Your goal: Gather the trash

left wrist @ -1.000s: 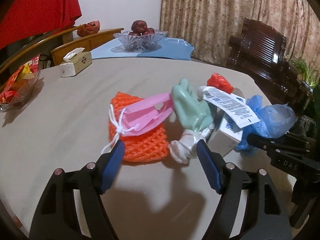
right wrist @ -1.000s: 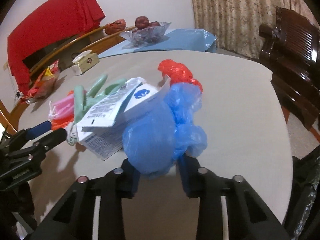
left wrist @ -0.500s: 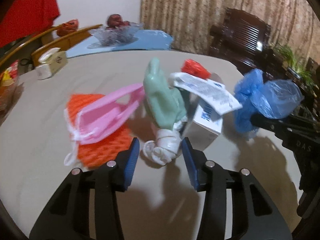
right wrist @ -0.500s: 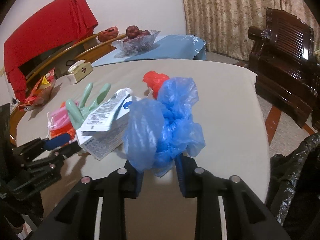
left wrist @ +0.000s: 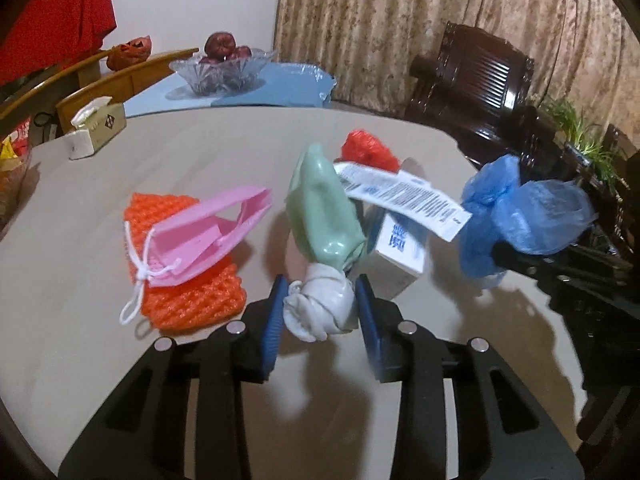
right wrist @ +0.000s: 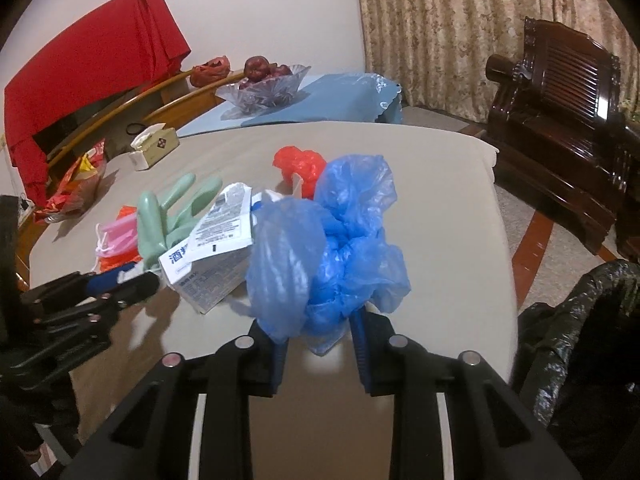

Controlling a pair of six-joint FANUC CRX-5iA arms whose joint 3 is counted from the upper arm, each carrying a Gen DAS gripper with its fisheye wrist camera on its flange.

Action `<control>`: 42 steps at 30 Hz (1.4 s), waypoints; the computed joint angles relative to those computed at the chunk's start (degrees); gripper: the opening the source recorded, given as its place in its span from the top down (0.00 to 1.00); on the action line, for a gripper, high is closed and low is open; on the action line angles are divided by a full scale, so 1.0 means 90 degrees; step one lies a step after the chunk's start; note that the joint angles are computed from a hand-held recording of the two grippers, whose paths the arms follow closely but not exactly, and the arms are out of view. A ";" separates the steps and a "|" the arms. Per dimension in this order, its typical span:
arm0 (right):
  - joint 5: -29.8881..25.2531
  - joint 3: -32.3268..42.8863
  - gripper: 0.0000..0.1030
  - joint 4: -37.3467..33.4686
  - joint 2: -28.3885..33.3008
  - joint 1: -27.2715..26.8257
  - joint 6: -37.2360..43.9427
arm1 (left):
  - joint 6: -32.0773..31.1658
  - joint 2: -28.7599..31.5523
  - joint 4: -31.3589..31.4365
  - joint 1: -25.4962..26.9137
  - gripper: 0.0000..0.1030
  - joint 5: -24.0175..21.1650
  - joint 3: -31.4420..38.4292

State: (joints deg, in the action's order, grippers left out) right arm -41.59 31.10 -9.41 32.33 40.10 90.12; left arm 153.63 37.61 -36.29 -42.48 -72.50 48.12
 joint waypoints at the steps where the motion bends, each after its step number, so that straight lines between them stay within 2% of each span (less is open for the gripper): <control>1: 0.0020 -0.0058 0.73 -0.0015 -0.0047 -0.0004 0.0035 | 0.0022 0.0014 -0.0048 -0.0064 0.68 -0.0097 0.0077; 7: 0.0010 -0.0303 0.73 -0.0071 -0.0240 -0.0028 0.0119 | 0.0145 0.0046 0.0163 -0.0191 0.66 -0.0194 0.0078; 13: 0.0015 -0.0476 0.73 -0.0005 -0.0325 -0.0070 0.0013 | 0.0099 0.0200 0.0206 -0.0116 0.45 -0.0263 0.0222; 17: 0.0065 -0.0542 0.73 0.0037 -0.0380 -0.0098 -0.0034 | -0.0064 0.0374 0.0394 0.0050 0.45 -0.0219 0.0395; 18: 0.0088 -0.0577 0.73 0.0041 -0.0404 -0.0102 -0.0037 | -0.0085 0.0419 0.0451 0.0087 0.46 -0.0233 0.0434; 19: 0.0107 -0.0603 0.73 0.0045 -0.0422 -0.0105 -0.0042 | -0.0076 0.0446 0.0515 0.0114 0.54 -0.0227 0.0447; 20: 0.0120 -0.0621 0.73 0.0056 -0.0436 -0.0109 -0.0050 | -0.0062 0.0421 0.0645 0.0170 0.63 -0.0095 0.0352; 21: 0.0132 -0.0643 0.73 0.0057 -0.0453 -0.0114 -0.0051 | -0.0064 0.0412 0.0732 0.0191 0.76 -0.0022 0.0304; 24: 0.0161 -0.0704 0.73 0.0054 -0.0500 -0.0130 -0.0047 | -0.0084 0.0431 0.0641 0.0126 0.77 -0.0091 0.0355; 31: 0.0354 -0.0867 0.73 0.0020 -0.0713 -0.0120 -0.0056 | 0.0374 0.0174 0.0113 -0.0169 0.78 -0.0332 0.0348; 37: 0.0554 -0.1009 0.73 -0.0081 -0.0983 -0.0107 0.0103 | 0.0668 0.0072 -0.0479 -0.0451 0.79 -0.0728 0.0624; 42: 0.0694 -0.1144 0.73 -0.0188 -0.1222 -0.0101 0.0261 | 0.0698 0.0024 -0.0894 -0.0669 0.79 -0.0831 0.0912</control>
State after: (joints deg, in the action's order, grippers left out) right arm -35.34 20.80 -11.10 21.34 39.19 92.47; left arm 159.91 37.83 -44.34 -48.50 -79.99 56.33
